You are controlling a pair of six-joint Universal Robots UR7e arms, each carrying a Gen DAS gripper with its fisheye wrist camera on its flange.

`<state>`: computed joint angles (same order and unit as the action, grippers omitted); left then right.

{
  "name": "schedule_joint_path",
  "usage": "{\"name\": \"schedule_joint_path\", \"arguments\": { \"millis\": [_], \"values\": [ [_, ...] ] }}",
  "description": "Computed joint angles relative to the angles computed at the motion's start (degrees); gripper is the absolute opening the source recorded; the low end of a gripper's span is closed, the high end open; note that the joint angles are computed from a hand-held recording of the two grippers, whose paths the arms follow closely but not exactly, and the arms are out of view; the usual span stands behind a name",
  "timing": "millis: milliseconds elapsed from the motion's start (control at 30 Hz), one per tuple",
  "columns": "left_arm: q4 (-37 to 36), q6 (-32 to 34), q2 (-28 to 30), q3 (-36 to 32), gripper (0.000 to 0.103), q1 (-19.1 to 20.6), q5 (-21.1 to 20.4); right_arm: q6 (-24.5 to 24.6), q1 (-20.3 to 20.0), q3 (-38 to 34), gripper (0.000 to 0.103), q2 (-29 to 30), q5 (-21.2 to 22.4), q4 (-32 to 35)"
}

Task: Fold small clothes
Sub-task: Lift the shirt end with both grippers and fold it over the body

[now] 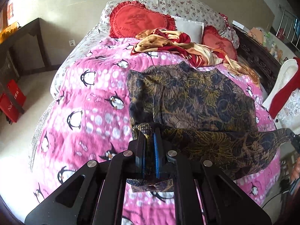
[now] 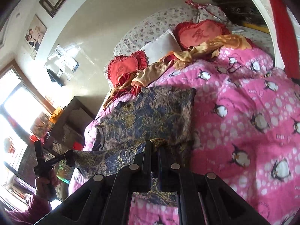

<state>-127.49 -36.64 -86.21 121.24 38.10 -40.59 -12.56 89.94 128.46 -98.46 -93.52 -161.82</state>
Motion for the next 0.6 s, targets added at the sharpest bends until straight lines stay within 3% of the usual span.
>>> {"name": "schedule_joint_path", "arguments": {
  "millis": [600],
  "values": [
    [-11.7,10.3,13.8,-12.3,0.006,7.7,0.7,0.7,0.7,-14.9,0.004,16.2,-4.1,-2.3]
  ]
}}
